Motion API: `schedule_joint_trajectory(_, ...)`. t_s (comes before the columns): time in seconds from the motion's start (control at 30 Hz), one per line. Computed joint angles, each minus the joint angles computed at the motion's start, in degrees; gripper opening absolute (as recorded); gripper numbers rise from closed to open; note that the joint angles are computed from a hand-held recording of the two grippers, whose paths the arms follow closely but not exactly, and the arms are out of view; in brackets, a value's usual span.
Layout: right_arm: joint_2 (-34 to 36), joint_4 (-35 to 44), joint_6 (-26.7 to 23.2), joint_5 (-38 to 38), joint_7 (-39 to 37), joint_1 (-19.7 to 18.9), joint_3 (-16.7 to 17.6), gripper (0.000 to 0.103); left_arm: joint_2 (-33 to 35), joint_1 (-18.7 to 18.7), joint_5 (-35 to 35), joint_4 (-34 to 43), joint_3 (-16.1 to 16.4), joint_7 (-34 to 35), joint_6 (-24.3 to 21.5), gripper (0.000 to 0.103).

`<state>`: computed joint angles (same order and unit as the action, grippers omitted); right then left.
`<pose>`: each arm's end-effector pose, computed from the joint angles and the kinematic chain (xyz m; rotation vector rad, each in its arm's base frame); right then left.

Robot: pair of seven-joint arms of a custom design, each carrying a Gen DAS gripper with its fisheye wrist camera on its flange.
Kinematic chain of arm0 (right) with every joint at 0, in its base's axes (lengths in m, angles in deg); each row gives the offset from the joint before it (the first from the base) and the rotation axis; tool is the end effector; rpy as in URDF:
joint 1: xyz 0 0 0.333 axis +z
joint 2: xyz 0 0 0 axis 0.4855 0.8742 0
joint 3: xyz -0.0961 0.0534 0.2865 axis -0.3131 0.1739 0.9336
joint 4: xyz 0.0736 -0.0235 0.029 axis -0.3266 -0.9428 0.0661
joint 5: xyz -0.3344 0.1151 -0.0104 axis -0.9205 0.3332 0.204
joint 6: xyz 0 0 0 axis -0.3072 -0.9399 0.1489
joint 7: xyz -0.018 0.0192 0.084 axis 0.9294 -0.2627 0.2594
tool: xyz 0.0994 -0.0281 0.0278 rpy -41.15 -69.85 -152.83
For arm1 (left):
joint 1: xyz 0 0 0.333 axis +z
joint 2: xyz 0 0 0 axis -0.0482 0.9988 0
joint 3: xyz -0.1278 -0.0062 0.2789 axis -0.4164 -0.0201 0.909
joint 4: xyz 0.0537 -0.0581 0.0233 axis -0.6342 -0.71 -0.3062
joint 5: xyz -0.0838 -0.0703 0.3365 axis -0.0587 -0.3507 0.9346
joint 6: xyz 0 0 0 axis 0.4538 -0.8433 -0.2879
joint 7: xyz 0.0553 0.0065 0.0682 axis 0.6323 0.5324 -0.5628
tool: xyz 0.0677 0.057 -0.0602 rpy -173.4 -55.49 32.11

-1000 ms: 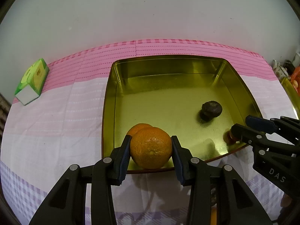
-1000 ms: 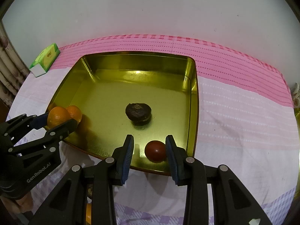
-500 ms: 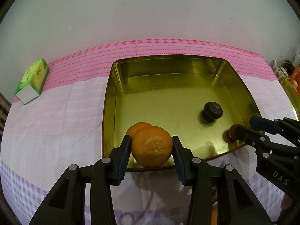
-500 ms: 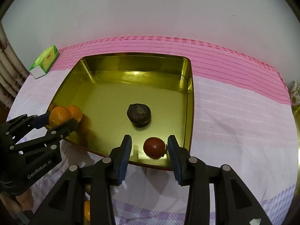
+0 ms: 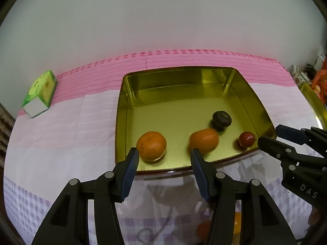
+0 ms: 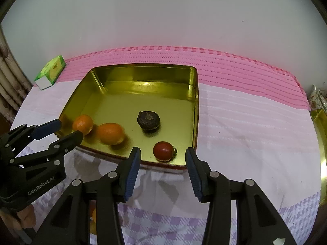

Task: Organize fruits
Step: 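Move both open tools back toward the remaining fruits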

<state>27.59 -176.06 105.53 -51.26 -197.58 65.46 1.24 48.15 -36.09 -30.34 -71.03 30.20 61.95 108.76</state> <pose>0.3786 0.4001 0.4092 -1.5984 2.1494 -0.6636 0.4269 -0.4978 0.4180 -1.3613 2.3772 -0.7151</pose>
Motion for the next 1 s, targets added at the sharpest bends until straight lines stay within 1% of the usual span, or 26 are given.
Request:
schedule_joint_trajectory(0.3,-2.0,-1.6,-2.2,-0.5,3.3,1.5,1.4,0.043,-5.7,0.5,2.2,-7.5,0.0,-4.1,1.7,0.054)
schedule_joint_trajectory(0.6,-3.6,-4.6,-3.2,0.6,7.3,3.6,3.3,0.043,-12.0,1.8,3.1,-17.5,-1.3,-8.2,2.8,0.054)
schedule_joint_trajectory(0.87,-1.3,-4.0,-3.6,2.9,8.5,6.9,5.2,0.043,-18.7,3.3,3.0,-27.4,-2.3,-12.5,4.3,0.054)
schedule_joint_trajectory(1.0,0.6,-3.2,-1.9,3.7,8.7,8.6,5.5,0.043,-21.8,3.8,2.6,-31.5,-2.9,-13.7,4.0,0.054)
